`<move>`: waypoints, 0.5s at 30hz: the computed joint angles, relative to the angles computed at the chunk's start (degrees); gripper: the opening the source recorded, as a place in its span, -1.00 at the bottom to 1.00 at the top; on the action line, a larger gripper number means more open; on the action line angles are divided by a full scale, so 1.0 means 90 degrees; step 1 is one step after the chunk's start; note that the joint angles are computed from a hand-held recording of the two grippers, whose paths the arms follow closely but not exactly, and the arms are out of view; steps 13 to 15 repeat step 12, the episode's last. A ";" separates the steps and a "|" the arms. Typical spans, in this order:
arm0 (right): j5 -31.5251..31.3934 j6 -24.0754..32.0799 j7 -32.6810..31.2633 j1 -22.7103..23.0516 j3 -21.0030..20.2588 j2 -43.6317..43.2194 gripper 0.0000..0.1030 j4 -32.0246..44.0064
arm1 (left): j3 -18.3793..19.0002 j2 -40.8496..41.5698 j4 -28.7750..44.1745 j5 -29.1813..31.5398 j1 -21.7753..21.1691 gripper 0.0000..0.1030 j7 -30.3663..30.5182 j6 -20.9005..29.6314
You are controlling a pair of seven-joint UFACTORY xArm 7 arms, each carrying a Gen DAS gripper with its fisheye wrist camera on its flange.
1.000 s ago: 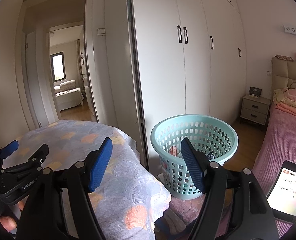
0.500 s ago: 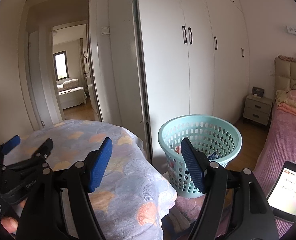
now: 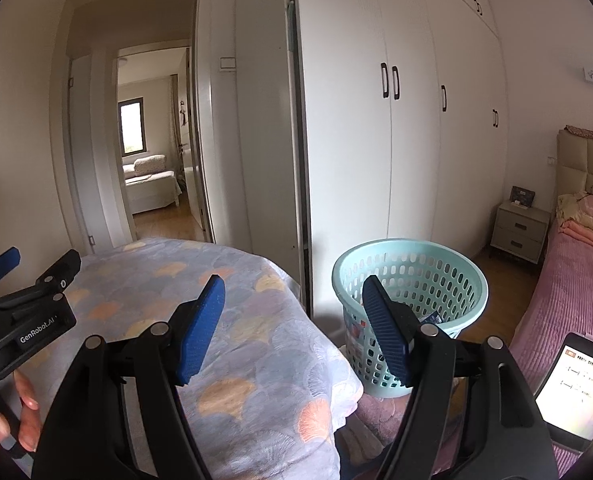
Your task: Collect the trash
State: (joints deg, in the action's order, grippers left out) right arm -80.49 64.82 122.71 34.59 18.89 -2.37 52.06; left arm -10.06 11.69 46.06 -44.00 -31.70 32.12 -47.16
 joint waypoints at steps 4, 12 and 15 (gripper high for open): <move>0.0001 -0.0053 -0.0045 0.0021 -0.0003 0.0087 0.31 0.0081 | 0.0004 -0.0025 -0.0058 -0.0076 -0.0024 0.85 0.0183 -0.0081; -0.0093 -0.0263 -0.0137 0.0062 -0.0112 0.0353 0.31 0.0348 | 0.0012 -0.0266 -0.0355 0.0229 0.0159 0.85 0.0010 0.0049; -0.0093 -0.0263 -0.0137 0.0062 -0.0112 0.0353 0.31 0.0348 | 0.0012 -0.0266 -0.0355 0.0229 0.0159 0.85 0.0010 0.0049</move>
